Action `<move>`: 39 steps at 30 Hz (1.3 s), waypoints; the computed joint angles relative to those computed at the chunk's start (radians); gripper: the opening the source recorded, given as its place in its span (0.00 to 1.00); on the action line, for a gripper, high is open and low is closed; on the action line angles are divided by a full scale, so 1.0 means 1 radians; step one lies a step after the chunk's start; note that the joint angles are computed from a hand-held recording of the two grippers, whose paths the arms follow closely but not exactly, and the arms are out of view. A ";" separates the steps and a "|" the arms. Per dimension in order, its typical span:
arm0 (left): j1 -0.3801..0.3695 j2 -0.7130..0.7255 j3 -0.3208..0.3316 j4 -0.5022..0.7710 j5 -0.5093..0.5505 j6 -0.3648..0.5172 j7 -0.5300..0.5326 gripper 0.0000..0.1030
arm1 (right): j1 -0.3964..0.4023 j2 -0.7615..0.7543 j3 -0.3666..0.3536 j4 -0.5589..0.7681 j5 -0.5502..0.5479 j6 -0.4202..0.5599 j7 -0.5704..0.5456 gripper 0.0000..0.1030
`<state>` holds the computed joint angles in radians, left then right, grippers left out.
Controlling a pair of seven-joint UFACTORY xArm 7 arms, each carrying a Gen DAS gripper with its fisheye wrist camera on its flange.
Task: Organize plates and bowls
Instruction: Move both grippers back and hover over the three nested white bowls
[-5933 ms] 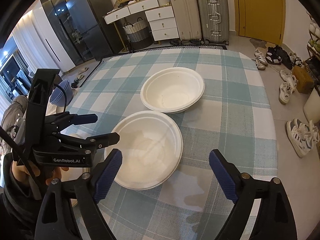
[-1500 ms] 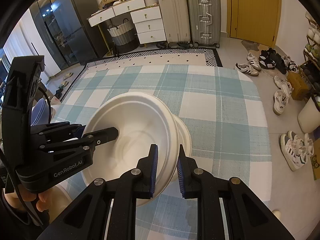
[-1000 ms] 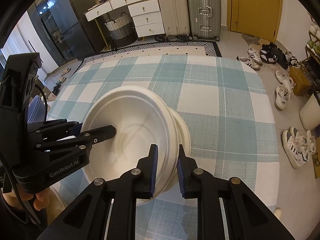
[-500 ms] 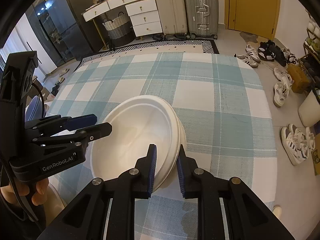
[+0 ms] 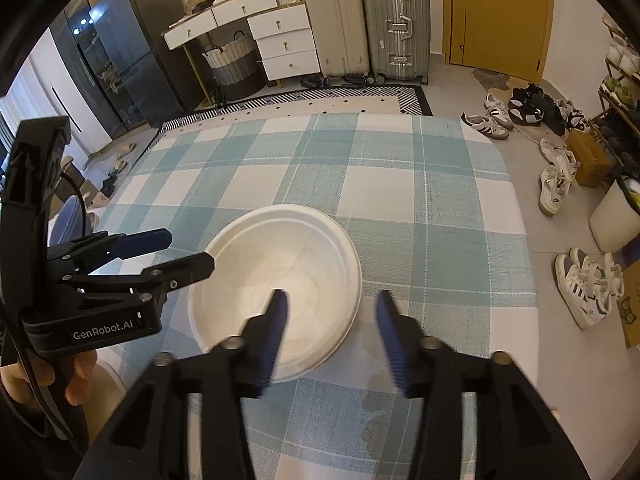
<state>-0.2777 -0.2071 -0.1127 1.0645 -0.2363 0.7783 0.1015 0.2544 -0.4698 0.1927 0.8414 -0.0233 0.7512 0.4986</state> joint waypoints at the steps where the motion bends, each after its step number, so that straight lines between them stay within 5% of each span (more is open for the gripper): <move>1: -0.001 -0.005 0.003 -0.003 -0.006 0.003 0.005 0.70 | 0.004 -0.006 -0.003 -0.003 0.006 -0.001 -0.001 0.53; 9: 0.004 -0.047 0.007 -0.034 0.009 0.007 0.003 0.77 | 0.019 -0.054 -0.009 -0.036 0.042 -0.017 -0.003 0.85; 13: 0.004 -0.064 0.008 -0.049 0.012 0.012 0.005 0.80 | 0.022 -0.074 -0.008 -0.050 0.052 -0.020 -0.005 0.90; 18: 0.002 -0.077 0.009 -0.062 0.011 0.013 0.008 0.83 | 0.017 -0.087 -0.002 -0.066 0.050 -0.033 0.002 0.92; 22: 0.000 -0.090 0.011 -0.078 0.005 0.003 0.010 0.98 | 0.016 -0.091 -0.004 -0.077 0.052 -0.040 0.007 0.92; 39: -0.002 -0.145 0.026 -0.112 -0.016 0.003 0.039 0.98 | -0.002 -0.109 0.046 -0.080 -0.023 -0.040 0.074 0.94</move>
<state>-0.2799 -0.3517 -0.0866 0.9521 -0.2518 0.7810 0.1410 0.2522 -0.5787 0.2386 0.7615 -0.0459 0.7112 0.5721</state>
